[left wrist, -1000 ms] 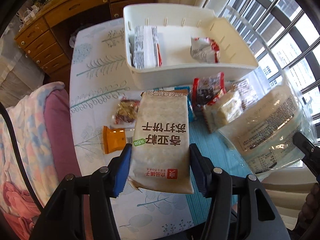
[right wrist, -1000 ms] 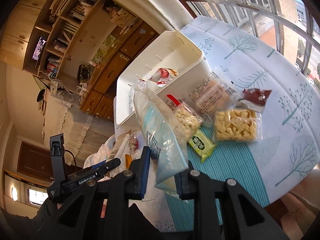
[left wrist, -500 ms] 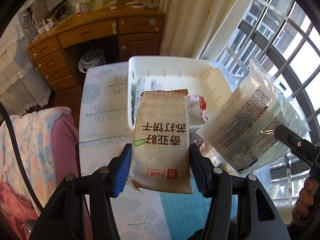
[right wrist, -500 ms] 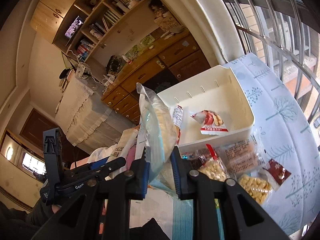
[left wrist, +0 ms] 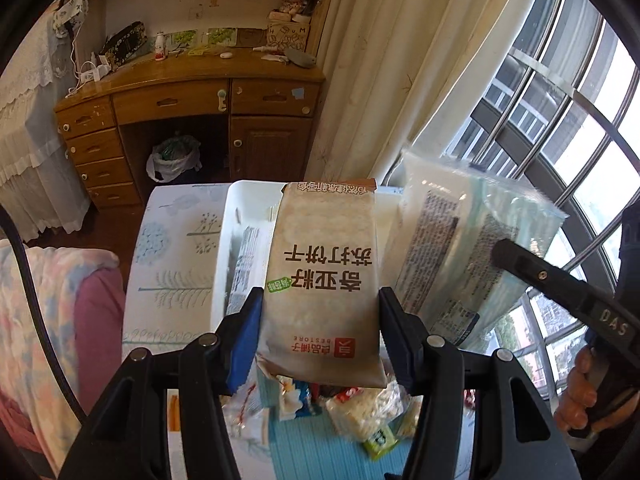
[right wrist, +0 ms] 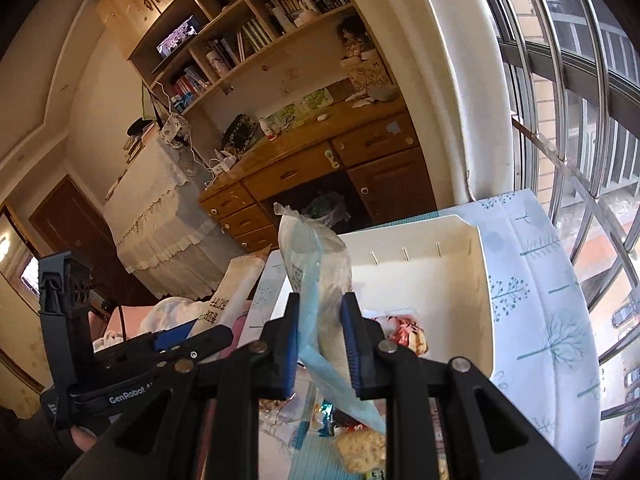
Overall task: Organize snacks
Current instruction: 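Put biscuit packet in basket with left tool while right tool releases blue-labelled bag, then withdraw both tools from the basket toward the snacks on the cloth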
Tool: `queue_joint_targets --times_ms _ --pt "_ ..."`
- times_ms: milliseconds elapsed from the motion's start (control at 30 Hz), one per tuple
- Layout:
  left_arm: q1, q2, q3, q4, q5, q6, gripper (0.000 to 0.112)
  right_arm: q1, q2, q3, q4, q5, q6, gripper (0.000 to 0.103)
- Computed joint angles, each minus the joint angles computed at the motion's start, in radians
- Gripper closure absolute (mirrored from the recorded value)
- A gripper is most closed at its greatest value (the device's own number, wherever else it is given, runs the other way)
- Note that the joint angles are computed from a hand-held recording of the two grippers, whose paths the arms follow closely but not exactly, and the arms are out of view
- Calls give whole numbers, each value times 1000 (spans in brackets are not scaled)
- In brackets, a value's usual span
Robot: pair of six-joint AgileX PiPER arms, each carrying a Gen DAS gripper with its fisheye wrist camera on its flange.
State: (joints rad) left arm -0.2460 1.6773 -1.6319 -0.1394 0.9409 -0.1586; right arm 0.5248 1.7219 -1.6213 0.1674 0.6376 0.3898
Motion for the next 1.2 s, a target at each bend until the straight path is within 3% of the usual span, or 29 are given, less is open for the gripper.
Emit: queue_joint_targets --times_ms 133,433,533,633,933,1200 --pt "-3 52 -1 -11 -55 -5 58 -29 54 -24 36 -9 -87 83" --pt "-29 209 -104 37 -31 -70 57 -61 165 -107 30 -17 -193 83" --pt "-34 237 -132 56 -5 -85 54 -65 197 -143 34 10 -193 83" --pt "-33 250 -150 59 11 -88 43 -56 225 -183 -5 51 -151 81" --pt "-34 185 -100 94 19 -143 37 -61 195 -135 38 36 -166 58" --pt "-55 33 55 186 19 -273 34 -48 150 -64 113 20 -214 53"
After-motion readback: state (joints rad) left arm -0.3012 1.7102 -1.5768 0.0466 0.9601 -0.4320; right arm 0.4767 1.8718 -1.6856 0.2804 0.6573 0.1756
